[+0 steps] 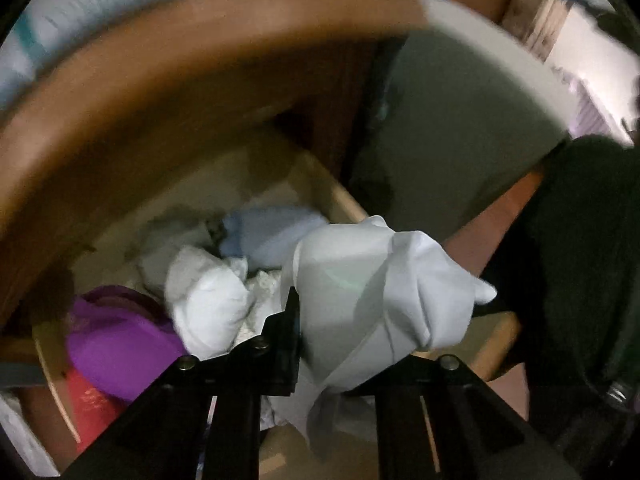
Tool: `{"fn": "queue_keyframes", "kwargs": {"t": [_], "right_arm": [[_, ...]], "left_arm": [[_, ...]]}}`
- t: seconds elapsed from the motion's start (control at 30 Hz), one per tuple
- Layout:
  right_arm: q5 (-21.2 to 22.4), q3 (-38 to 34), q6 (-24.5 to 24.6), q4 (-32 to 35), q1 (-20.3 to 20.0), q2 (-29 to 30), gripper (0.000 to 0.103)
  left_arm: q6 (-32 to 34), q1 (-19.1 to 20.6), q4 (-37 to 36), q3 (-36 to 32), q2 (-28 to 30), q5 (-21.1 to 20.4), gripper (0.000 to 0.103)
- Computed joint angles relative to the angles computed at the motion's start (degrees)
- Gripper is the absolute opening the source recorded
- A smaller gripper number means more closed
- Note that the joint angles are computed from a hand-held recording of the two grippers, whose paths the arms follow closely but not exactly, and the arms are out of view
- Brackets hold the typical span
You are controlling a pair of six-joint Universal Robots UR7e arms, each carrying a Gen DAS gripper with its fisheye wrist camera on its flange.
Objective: Take underwear out of drawer
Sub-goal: 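Carry the white underwear with the left gripper into the XINCCI box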
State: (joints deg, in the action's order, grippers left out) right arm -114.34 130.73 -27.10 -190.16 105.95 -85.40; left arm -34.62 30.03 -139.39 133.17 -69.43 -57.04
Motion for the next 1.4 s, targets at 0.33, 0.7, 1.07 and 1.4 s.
{"fn": "queue_keyframes", "kwargs": {"t": [0.33,0.7,1.07,1.4], "right_arm": [[-0.6,-0.1,-0.2,-0.2,0.3,0.4,0.091],[-1.2,-0.3,0.0,-0.1,0.9,0.9,0.091],[-0.1,0.0,0.7,0.2,0.5,0.2,0.091],[-0.2,-0.2,0.9,0.8,0.6,0.3,0.091]], "left_arm": [[-7.6,-12.5,9.3,-1.9,-18.4,2.5,0.012],[-8.3,-16.0,22.7,-19.6,-22.3,15.4,0.013],[-0.5,-0.4,27.1,-32.1,-12.7,24.4,0.014],[-2.1,8.6,33.4,-34.4,-7.5,27.4,0.017]]}}
